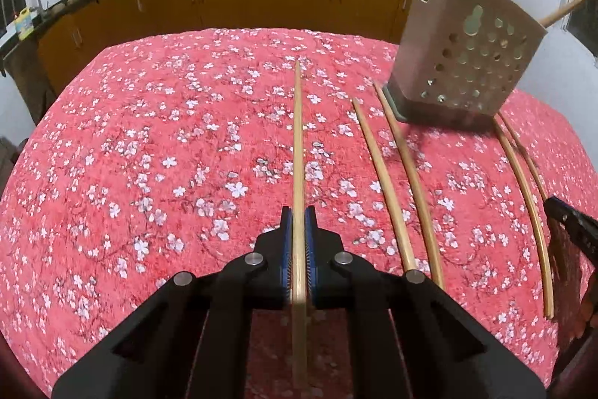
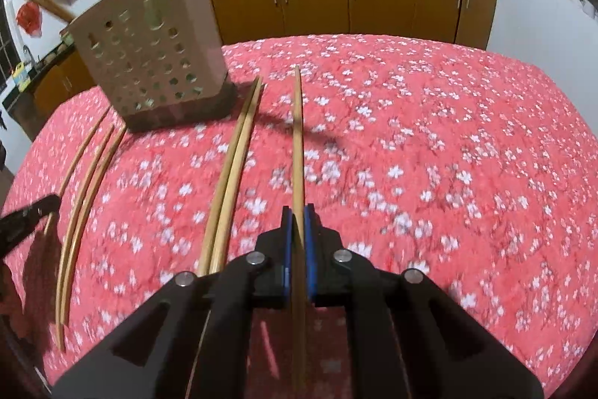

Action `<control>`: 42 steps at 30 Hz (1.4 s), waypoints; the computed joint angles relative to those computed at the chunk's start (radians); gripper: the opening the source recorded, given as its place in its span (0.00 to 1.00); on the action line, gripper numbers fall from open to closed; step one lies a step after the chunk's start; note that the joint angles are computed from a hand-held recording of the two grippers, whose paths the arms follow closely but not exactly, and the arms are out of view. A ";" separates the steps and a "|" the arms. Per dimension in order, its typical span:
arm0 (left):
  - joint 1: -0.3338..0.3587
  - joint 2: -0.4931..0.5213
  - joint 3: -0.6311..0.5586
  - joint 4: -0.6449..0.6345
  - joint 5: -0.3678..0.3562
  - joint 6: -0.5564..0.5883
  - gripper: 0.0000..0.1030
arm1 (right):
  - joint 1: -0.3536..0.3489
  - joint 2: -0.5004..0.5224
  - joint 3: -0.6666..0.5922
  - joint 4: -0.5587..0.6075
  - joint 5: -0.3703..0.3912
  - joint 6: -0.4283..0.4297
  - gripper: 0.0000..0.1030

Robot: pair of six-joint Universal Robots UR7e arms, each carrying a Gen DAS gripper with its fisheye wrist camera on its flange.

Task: Organize utensils
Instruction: 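Lower the right tool onto a third chopstick and close it while the left tool grasps one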

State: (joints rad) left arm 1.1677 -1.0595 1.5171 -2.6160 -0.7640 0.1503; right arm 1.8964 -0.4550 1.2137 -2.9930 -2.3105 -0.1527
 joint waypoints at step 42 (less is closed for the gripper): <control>0.019 -0.046 0.027 0.004 -0.071 -0.038 0.09 | -0.008 0.003 -0.010 0.000 0.018 0.005 0.08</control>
State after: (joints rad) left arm 1.1867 -1.1051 1.5438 -2.6122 -0.8346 0.1121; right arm 1.8881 -0.4517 1.2040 -2.9928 -2.2924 -0.1476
